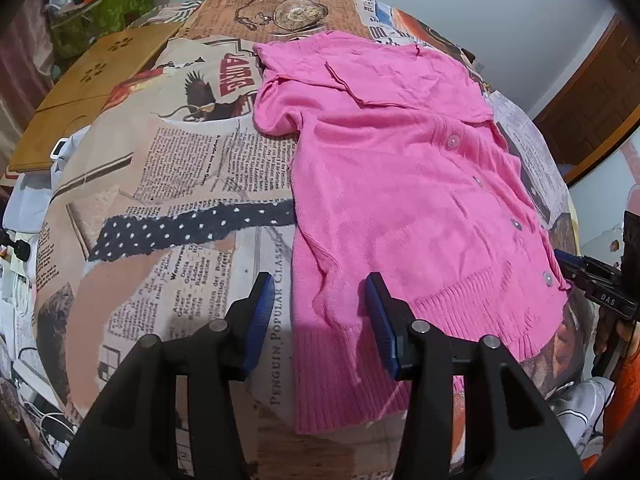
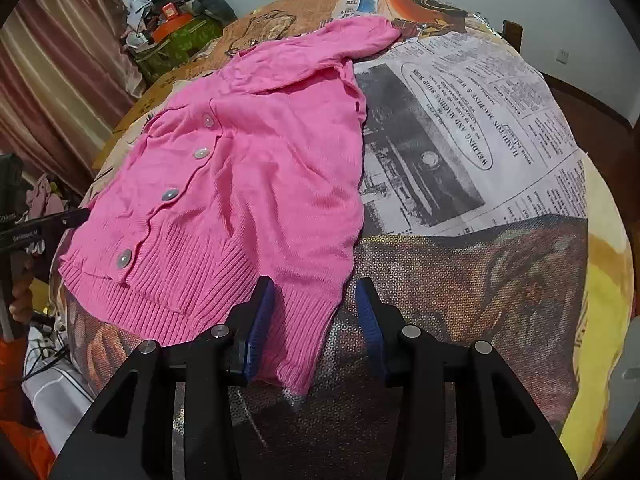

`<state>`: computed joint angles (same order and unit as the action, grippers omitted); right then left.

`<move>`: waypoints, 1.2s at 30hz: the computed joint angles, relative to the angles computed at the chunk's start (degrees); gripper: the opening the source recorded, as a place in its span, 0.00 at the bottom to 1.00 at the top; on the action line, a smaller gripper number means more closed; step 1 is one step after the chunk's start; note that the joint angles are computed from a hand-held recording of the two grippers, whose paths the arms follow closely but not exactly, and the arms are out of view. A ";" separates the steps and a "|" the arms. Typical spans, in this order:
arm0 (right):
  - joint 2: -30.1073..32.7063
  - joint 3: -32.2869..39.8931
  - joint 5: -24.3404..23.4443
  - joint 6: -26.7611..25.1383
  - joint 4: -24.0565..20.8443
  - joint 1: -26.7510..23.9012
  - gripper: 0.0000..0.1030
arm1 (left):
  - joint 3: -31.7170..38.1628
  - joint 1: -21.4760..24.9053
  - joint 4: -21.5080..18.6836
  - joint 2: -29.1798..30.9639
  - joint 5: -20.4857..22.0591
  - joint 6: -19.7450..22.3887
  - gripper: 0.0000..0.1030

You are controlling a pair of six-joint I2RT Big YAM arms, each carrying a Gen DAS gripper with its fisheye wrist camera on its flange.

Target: Fold small clothes

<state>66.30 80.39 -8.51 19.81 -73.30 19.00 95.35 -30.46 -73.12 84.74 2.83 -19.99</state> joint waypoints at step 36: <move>8.61 23.48 4.36 -7.51 12.04 -2.23 0.06 | 45.42 1.44 -4.29 19.07 -6.20 3.49 0.03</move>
<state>74.91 103.87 -4.16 12.30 -61.25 16.77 140.77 -29.02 -77.41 103.81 -3.38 -16.51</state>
